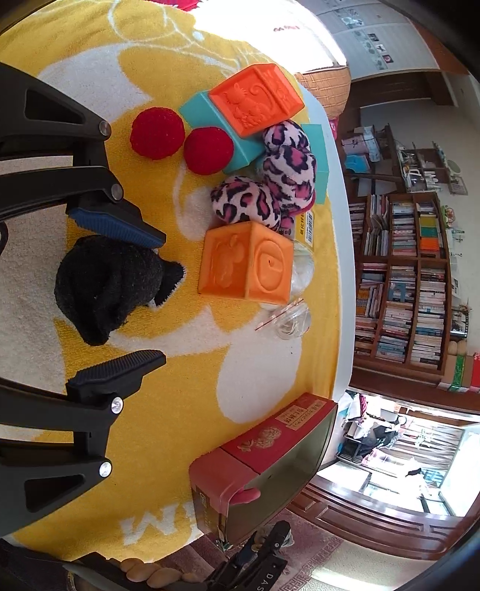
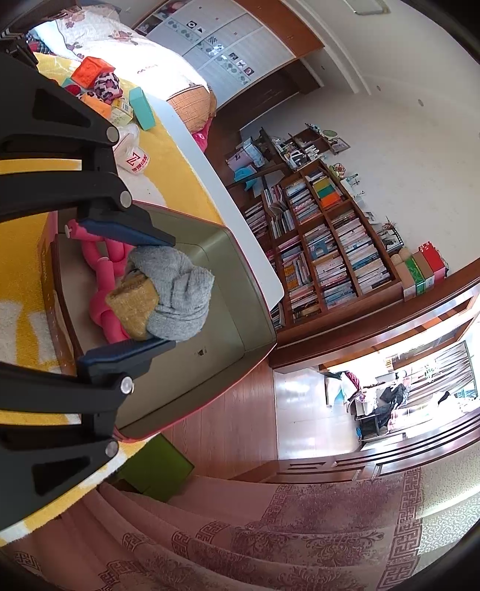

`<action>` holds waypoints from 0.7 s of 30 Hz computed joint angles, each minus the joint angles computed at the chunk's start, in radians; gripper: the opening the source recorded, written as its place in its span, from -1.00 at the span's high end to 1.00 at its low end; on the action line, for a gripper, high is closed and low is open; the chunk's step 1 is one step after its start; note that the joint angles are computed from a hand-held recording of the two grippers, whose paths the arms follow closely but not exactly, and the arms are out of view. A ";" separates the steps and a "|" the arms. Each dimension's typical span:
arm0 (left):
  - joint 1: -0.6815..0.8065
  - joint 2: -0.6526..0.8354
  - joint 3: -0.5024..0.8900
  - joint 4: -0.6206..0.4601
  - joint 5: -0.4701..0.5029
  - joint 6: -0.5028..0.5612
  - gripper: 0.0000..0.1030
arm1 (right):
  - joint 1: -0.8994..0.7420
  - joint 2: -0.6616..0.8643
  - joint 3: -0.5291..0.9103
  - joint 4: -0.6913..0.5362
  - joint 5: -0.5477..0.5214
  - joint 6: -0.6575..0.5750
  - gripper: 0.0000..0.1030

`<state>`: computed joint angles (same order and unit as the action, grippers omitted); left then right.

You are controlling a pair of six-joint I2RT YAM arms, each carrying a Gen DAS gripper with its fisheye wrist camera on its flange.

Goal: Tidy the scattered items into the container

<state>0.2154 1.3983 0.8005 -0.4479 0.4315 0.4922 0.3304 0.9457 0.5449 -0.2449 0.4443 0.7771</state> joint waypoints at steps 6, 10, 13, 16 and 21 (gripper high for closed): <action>0.035 0.076 0.013 0.019 0.017 0.010 -0.01 | 0.008 0.001 0.003 -0.004 0.025 -0.002 0.02; 0.024 0.088 0.012 0.008 0.008 0.017 -0.01 | 0.016 0.000 0.003 -0.005 0.039 -0.006 0.02; 0.012 0.057 -0.025 0.040 -0.012 0.020 -0.01 | 0.023 0.000 0.005 -0.008 0.053 -0.009 0.02; 0.021 0.056 -0.013 0.017 0.015 0.008 0.04 | 0.023 -0.006 0.003 -0.008 0.056 -0.009 0.02; -0.022 0.043 0.044 -0.035 0.065 -0.038 0.05 | 0.034 -0.031 -0.005 -0.009 0.075 -0.009 0.02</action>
<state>0.1933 1.4409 0.8446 -0.4827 0.4967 0.4540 0.3641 0.9149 0.5396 -0.2537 0.5195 0.7684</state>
